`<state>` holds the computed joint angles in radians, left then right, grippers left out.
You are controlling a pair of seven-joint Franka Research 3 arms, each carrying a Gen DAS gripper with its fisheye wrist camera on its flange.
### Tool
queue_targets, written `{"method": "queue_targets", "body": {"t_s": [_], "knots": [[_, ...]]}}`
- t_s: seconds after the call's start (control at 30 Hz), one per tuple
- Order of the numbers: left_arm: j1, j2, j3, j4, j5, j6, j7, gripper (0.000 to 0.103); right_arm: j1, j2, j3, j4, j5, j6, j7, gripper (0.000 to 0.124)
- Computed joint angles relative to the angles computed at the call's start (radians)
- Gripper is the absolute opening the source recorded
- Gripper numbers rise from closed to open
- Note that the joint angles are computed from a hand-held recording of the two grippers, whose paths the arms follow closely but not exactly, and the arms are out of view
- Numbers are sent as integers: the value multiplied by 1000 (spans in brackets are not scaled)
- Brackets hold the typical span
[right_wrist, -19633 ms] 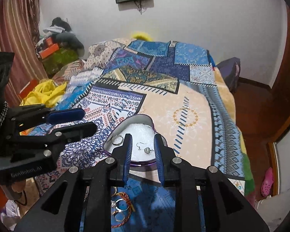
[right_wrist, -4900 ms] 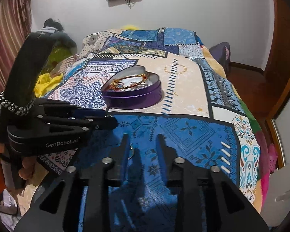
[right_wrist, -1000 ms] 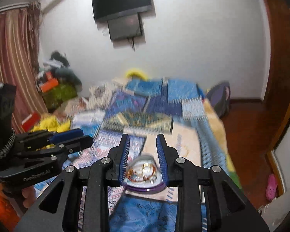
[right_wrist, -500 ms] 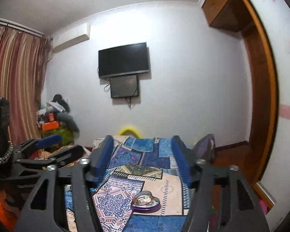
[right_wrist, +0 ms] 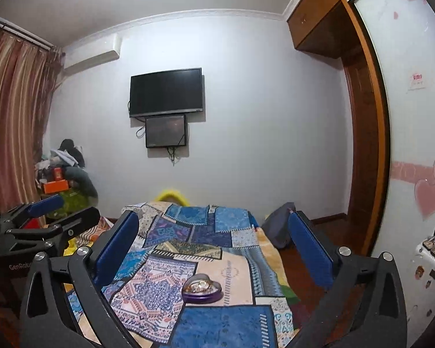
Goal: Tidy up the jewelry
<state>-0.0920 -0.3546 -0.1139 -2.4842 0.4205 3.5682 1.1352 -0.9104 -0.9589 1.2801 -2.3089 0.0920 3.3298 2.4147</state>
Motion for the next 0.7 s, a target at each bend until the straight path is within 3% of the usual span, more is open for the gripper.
{"method": "queue_targets", "body": {"t_s": [0.4,0.7], "knots": [[36,-3,-51,-10,-51,6,44,102,26,12,-9,-22,-4,-2,-7,102],[15,6,-36,-6,-48,-1,49,102,35,29,-16,-21,-10,-10,-13,102]]}}
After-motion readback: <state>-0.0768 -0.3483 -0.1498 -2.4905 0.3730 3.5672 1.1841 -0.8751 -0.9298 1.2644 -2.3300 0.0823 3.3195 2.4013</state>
